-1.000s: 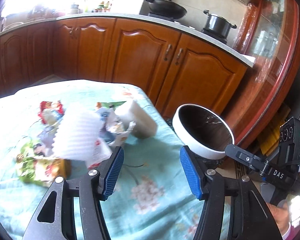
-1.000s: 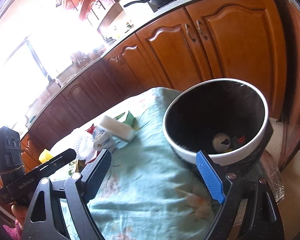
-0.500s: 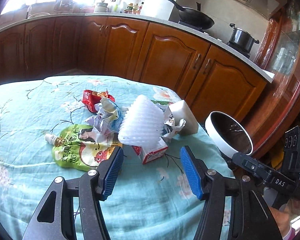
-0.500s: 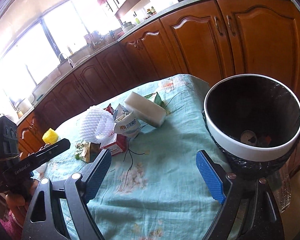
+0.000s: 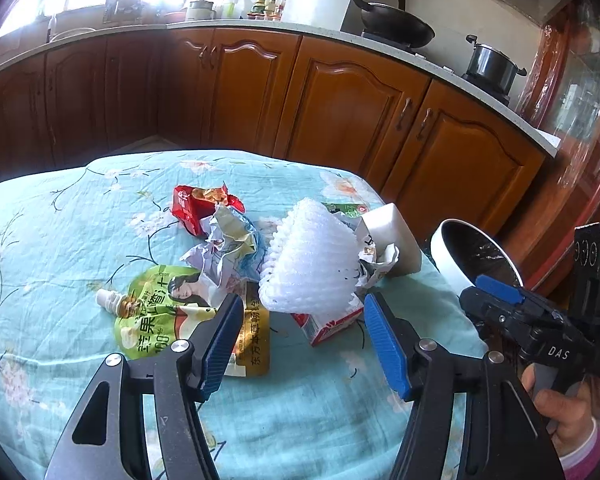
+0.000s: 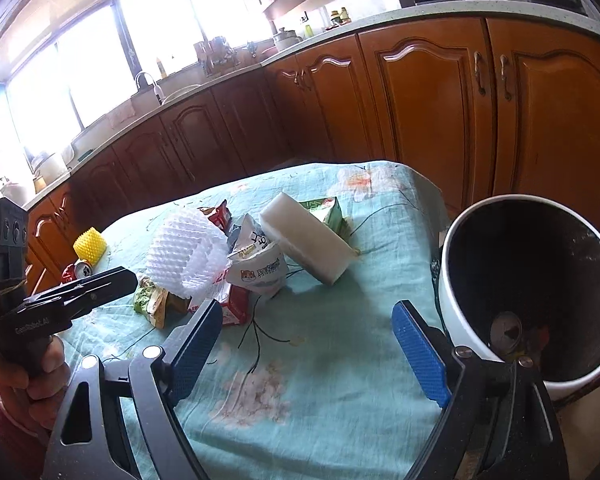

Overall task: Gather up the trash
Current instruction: 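Move both open grippers back over the table trash, then grasp the white foam net sleeve with left gripper while right gripper grasps white foam block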

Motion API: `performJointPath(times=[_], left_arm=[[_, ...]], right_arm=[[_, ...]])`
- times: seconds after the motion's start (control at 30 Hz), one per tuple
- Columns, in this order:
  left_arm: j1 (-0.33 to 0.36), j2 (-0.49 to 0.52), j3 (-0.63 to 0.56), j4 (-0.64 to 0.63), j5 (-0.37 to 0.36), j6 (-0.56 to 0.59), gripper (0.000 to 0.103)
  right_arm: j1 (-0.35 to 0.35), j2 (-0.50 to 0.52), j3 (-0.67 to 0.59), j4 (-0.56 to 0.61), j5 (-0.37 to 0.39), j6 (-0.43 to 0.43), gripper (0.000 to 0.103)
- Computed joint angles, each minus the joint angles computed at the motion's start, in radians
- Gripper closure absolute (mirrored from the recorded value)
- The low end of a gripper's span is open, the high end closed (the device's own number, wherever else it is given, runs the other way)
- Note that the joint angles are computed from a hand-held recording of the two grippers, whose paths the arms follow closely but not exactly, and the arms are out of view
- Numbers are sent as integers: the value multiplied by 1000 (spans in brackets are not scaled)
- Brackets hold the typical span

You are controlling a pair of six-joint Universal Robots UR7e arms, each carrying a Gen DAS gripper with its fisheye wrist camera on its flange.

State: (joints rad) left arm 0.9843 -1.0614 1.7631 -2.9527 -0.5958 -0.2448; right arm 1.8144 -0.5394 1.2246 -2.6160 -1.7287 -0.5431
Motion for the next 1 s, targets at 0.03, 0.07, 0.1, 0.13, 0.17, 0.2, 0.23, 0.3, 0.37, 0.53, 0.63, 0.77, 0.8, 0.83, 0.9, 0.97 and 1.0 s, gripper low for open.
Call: performJointPath(times=[0.03, 0.07, 0.1, 0.13, 0.17, 0.2, 0.23, 0.3, 0.37, 0.53, 0.63, 0.77, 0.8, 0.83, 0.9, 0.97, 1.0], left_arm=[[7, 7, -15, 7, -5, 10, 41], [12, 12, -29, 16, -7, 20, 41], [17, 20, -43, 24, -8, 31, 41], [22, 27, -57, 31, -12, 42, 41], [29, 33, -73, 44, -21, 54, 41], [35, 40, -89, 58, -26, 60, 41], [42, 48, -106, 73, -31, 69, 41], [54, 64, -134, 90, -38, 87, 41], [66, 77, -159, 113, -51, 97, 43], [75, 98, -182, 117, -71, 129, 84], [64, 94, -167, 71, -68, 150, 89], [44, 83, -140, 9, -79, 178, 90], [40, 80, -135, -2, -85, 183, 90], [37, 78, -133, -7, -94, 184, 90], [31, 74, -122, -18, -108, 182, 90], [29, 74, -117, -29, -120, 184, 90], [28, 76, -117, -29, -128, 183, 90]], right_arm=[[2, 15, -25, 14, -2, -15, 15], [3, 29, -47, 28, -3, -30, 15], [5, 45, -73, 44, -4, -49, 15], [6, 62, -100, 58, -6, -69, 15], [9, 79, -127, 72, -12, -91, 15], [12, 101, -158, 88, -23, -115, 15], [13, 117, -184, 103, -29, -131, 16], [14, 160, -250, 146, -44, -157, 16], [15, 199, -307, 175, -61, -175, 21], [11, 228, -355, 209, -82, -146, 69], [5, 186, -299, 179, -54, -116, 71], [-2, 118, -208, 124, -17, -70, 71], [-3, 100, -184, 112, -8, -61, 71], [-5, 86, -165, 102, -2, -52, 71], [-8, 54, -124, 77, 4, -33, 71], [-11, 29, -90, 58, 3, -9, 71], [-13, 17, -76, 54, 6, 2, 71]])
